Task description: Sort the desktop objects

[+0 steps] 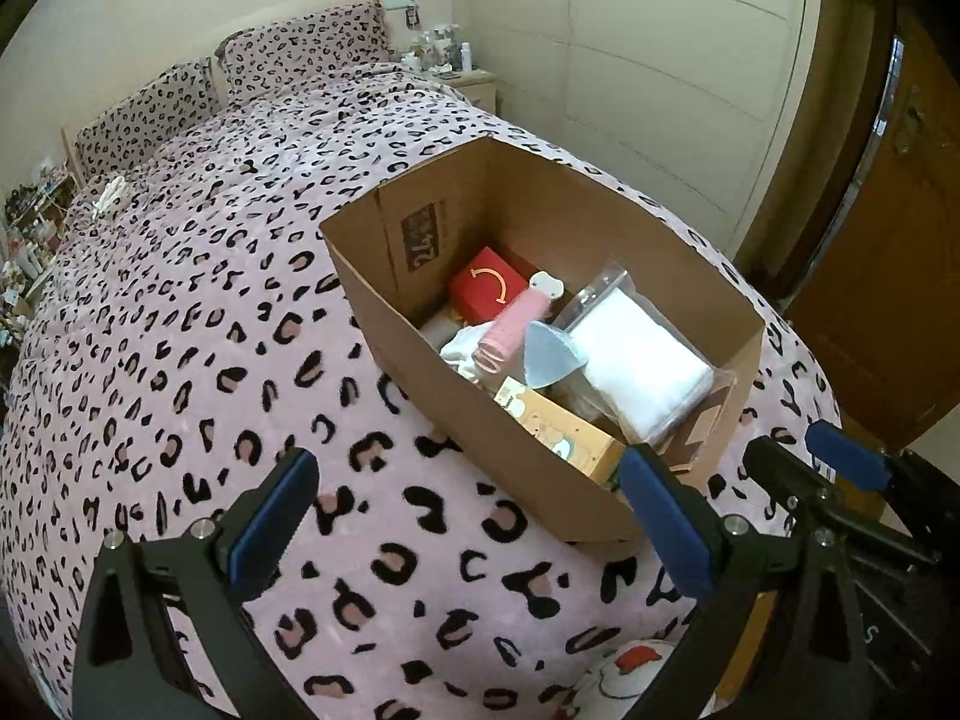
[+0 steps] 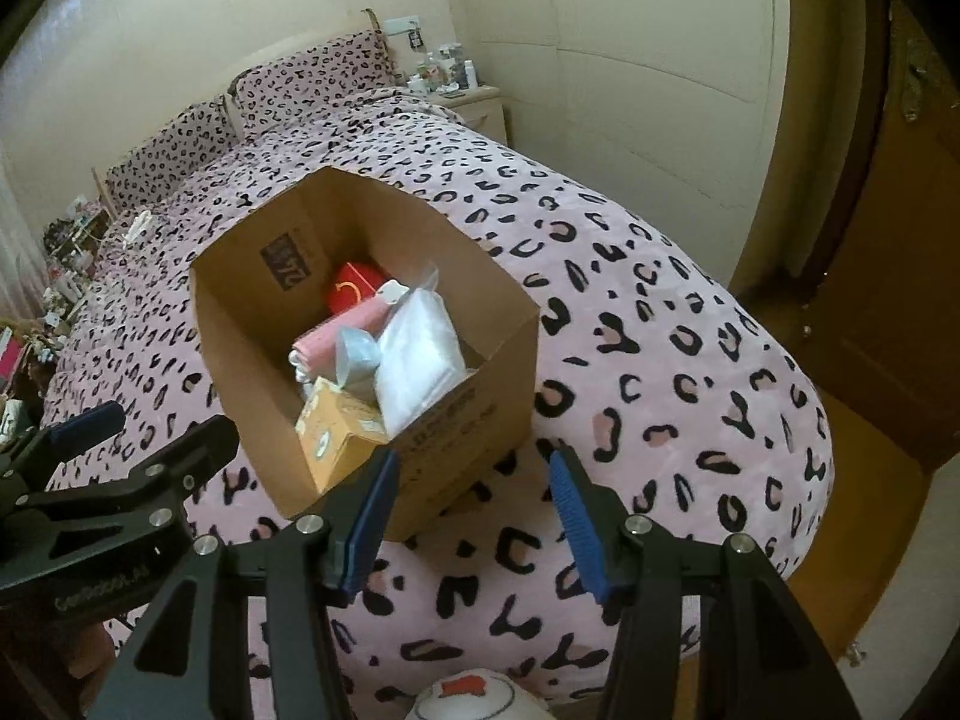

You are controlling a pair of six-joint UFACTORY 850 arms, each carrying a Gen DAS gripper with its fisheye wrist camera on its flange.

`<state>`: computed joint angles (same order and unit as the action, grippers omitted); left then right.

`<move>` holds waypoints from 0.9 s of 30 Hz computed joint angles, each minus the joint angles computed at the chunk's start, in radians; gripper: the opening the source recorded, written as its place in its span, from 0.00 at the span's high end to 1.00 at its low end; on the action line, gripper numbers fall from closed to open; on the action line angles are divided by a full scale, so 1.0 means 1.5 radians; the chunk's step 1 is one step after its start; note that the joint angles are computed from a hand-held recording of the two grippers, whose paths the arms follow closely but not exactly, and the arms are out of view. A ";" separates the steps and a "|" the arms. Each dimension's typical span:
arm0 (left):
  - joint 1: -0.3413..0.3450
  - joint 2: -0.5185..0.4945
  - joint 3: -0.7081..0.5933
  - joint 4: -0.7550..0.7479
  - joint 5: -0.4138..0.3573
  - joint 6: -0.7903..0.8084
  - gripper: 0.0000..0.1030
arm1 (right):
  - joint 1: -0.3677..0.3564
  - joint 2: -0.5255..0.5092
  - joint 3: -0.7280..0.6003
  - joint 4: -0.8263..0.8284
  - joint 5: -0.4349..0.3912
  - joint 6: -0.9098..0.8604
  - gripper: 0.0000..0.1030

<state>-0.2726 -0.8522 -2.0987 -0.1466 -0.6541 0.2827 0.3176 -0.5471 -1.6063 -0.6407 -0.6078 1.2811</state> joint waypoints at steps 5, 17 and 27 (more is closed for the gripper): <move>0.000 -0.003 -0.003 0.009 0.003 -0.014 0.01 | 0.002 -0.010 -0.016 -0.004 -0.017 -0.004 0.48; 0.002 -0.011 -0.019 0.010 0.008 -0.015 0.01 | 0.003 -0.022 -0.038 -0.012 -0.039 -0.008 0.48; 0.000 -0.010 -0.018 -0.005 0.014 0.000 0.01 | 0.001 -0.020 -0.037 -0.013 -0.042 -0.004 0.48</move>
<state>-0.2731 -0.8675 -2.1265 -0.1537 -0.6329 0.2834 0.3189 -0.5778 -1.6618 -0.6600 -0.6703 1.2752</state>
